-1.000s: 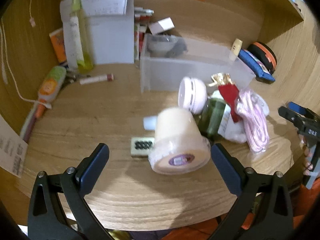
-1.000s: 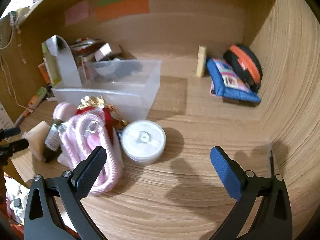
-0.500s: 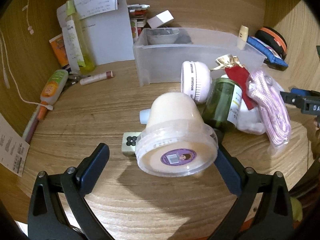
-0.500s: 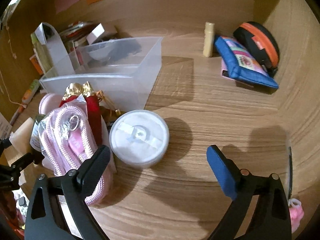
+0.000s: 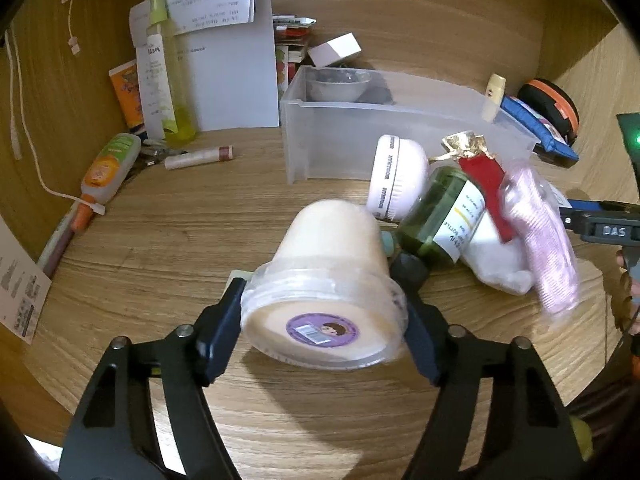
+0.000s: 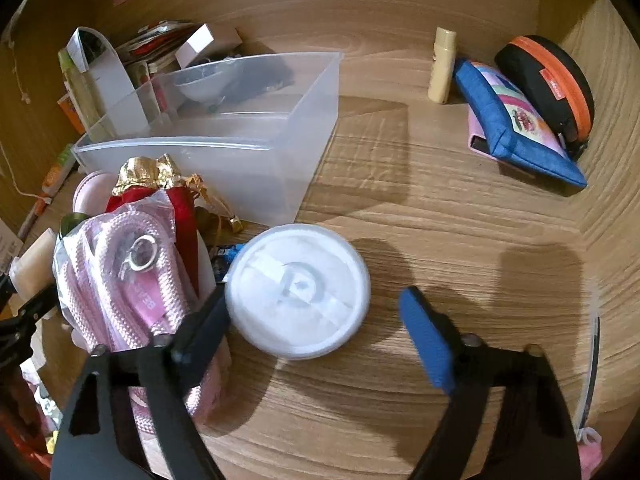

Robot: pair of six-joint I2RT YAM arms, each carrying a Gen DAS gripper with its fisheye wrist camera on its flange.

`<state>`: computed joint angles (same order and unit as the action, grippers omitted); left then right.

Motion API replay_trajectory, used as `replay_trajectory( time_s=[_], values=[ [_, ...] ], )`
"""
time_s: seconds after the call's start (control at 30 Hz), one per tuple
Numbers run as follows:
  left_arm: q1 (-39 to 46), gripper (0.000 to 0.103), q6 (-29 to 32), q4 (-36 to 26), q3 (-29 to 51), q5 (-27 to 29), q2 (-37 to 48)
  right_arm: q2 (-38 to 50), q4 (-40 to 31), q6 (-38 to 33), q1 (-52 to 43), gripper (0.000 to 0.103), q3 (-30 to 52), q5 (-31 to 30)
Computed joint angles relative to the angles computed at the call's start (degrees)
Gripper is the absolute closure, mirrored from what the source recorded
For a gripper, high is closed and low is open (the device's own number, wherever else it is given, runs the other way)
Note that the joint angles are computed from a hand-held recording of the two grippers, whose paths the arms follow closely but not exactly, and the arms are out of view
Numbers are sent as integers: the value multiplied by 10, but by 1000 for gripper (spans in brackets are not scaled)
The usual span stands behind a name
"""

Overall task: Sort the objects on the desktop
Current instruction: 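Grasp the white tub with the left tool while the right grasps the white round container, then carry both containers into the clear box and open both tools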

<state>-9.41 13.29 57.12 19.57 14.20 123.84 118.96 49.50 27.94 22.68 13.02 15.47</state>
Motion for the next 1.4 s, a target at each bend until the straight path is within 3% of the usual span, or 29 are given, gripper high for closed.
replay_trajectory(
  time_s=[0.07,0.3,0.5,0.8,1.2,1.4],
  values=[
    [8,33,4,-11,4,15,-2,9,-11,-7,-1,40,10,1],
    [22,33,3,-38,8,36,-18,25,21,-7,0,41,1,14],
    [29,33,-17,-78,23,58,-57,-13,70,-3,-2,41,-46,34],
    [31,33,-30,-206,113,87,-75,-106,83,-4,-6,41,-93,42],
    [39,33,-48,-266,143,98,-163,-275,-22,-33,-14,41,-93,39],
    [33,33,-58,-318,207,102,-180,-312,-69,-68,-22,41,-53,42]
  ],
)
